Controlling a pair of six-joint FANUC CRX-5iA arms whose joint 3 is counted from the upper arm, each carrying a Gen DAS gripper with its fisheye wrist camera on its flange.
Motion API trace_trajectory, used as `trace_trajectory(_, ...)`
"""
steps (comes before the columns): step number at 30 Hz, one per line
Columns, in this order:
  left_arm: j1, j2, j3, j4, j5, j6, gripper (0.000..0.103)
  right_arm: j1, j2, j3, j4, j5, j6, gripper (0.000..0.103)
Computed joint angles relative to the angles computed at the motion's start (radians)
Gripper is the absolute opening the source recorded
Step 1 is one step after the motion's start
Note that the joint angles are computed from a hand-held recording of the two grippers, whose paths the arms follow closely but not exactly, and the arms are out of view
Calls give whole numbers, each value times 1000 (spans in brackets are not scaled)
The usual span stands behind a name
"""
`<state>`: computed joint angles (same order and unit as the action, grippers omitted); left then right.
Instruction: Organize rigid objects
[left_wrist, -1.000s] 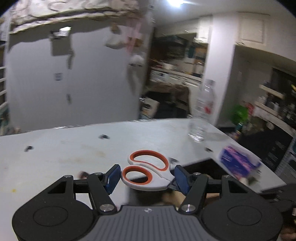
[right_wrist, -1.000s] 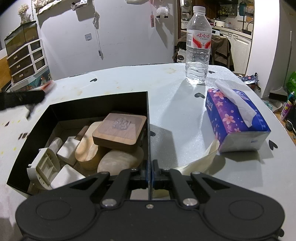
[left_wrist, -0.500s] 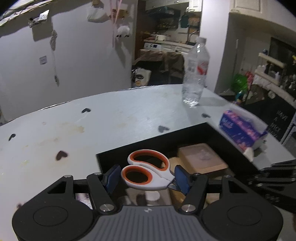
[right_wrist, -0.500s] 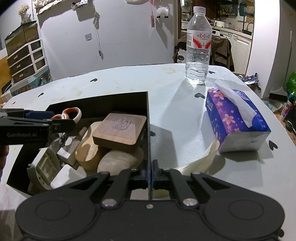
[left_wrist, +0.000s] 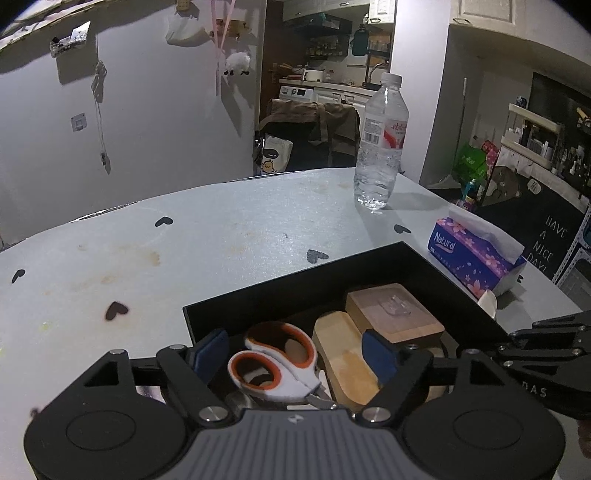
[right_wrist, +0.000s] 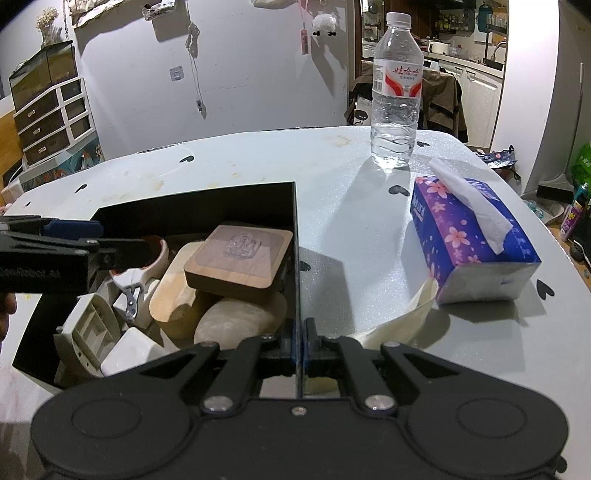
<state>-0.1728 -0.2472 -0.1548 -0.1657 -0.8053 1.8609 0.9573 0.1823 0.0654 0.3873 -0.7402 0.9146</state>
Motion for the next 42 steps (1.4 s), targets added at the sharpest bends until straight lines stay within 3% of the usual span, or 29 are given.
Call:
trace_trajectory(7, -1, -11, 6, 0, -14, 20, 82, 0, 0, 0, 0, 1, 0, 4)
trace_trajectory(18, -17, -62, 12, 11, -49, 67, 93, 0, 0, 0, 1, 1, 1, 4)
trace_trajectory(23, -43, -86, 15, -28, -68, 125, 96, -1, -4, -3, -1, 4, -3, 4)
trace_trajectory(29, -75, -115, 21, -95, -109, 224, 97, 10, -42, -53, 79, 51, -54, 5)
trace_trajectory(36, -130, -151, 24, -191, -154, 333, 99, 33, -122, -146, 203, 126, -161, 11)
trace_trajectory(42, -219, -179, 33, -309, -202, 452, 102, 51, -196, -240, 334, 184, -282, 40)
